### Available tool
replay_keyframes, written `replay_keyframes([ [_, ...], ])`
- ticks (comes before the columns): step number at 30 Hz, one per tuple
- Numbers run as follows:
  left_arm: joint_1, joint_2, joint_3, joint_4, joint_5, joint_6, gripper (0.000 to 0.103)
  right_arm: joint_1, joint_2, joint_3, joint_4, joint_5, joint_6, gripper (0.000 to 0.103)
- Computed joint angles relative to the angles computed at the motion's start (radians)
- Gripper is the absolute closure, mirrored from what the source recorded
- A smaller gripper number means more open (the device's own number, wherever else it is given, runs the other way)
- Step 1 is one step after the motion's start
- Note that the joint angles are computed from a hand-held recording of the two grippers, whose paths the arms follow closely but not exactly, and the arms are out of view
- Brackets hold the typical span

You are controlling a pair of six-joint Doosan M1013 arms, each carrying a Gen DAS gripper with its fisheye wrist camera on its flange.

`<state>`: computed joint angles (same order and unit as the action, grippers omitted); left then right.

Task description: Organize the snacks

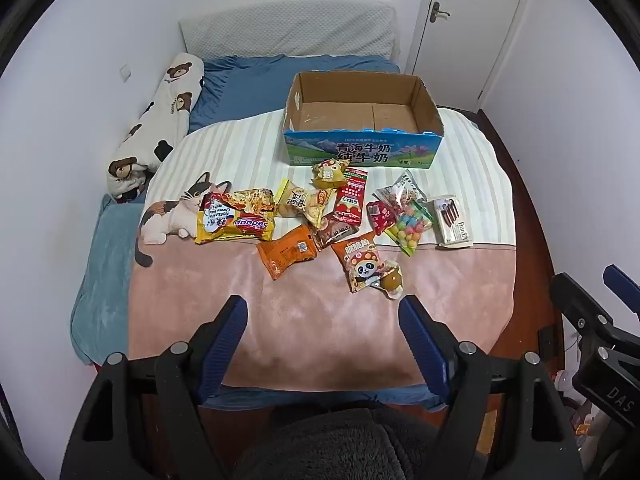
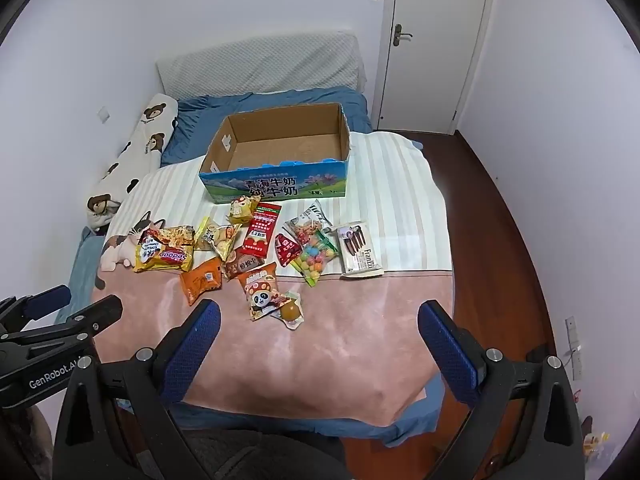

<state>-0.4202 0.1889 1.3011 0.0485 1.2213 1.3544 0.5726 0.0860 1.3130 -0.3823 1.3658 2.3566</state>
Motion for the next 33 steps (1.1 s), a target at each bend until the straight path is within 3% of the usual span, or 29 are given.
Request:
replay_keyframes([
  [9,-0.015,-0.006,-0.013,0.007,0.026,-0.01,0.026,0.004,-0.006,-0.001,-0.003,0.006,-0.001,0.002],
  [33,-0.017,-0.014,0.0,0.015,0.01,-0.005,0.026,0.006,-0.011,0.002,0.003,-0.003,-0.001,0.002],
])
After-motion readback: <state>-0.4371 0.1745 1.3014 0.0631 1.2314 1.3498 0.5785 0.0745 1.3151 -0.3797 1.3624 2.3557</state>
